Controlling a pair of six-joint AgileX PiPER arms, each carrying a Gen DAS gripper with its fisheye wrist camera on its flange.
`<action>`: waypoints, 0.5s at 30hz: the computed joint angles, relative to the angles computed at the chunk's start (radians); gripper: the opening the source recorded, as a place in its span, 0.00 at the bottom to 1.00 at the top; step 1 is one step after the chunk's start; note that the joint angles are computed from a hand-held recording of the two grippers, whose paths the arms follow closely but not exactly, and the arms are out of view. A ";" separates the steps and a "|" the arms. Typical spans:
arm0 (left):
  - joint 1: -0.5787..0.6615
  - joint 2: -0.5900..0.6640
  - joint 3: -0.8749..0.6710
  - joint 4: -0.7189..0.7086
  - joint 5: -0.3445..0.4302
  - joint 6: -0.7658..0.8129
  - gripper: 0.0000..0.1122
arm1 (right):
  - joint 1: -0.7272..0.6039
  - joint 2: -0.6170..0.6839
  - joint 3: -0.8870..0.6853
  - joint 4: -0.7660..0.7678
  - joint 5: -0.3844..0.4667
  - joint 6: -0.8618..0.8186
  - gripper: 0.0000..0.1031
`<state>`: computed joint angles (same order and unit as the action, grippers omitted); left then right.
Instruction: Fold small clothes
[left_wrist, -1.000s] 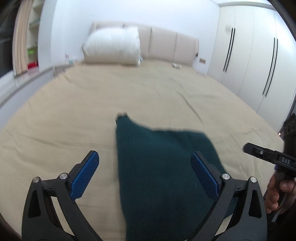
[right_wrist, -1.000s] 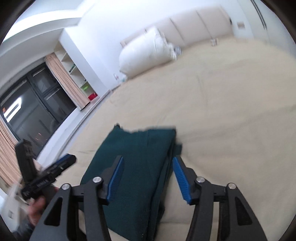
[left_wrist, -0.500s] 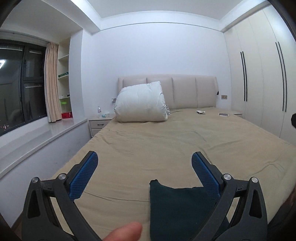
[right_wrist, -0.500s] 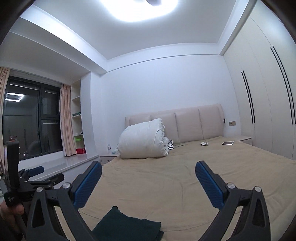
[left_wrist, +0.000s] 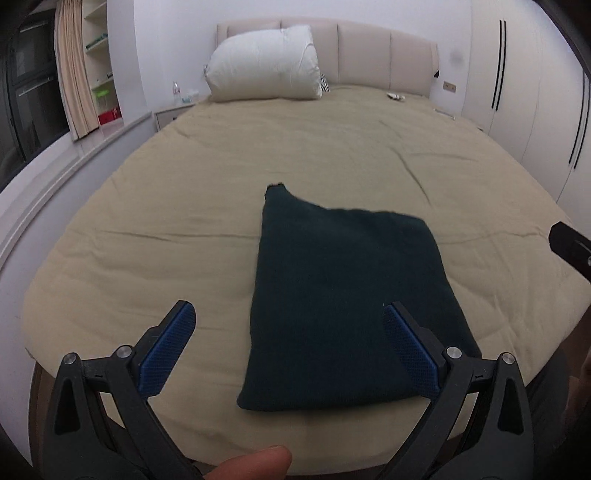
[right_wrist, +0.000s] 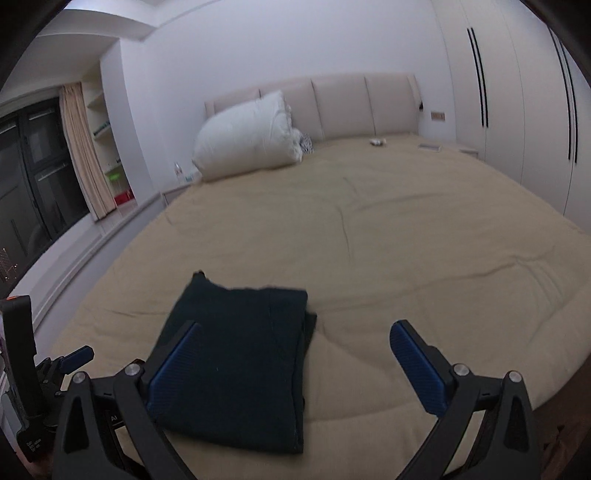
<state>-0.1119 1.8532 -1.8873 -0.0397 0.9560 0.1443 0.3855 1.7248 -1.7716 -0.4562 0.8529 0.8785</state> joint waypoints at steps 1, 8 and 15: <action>-0.002 0.003 0.019 0.007 -0.010 -0.005 0.92 | -0.001 0.008 0.003 0.023 0.015 -0.006 1.00; 0.017 0.059 -0.032 0.023 0.023 -0.012 0.92 | 0.020 0.081 -0.055 0.036 0.101 -0.044 1.00; 0.042 0.118 -0.098 0.026 0.045 -0.020 0.92 | 0.054 0.094 -0.087 0.052 0.151 -0.074 1.00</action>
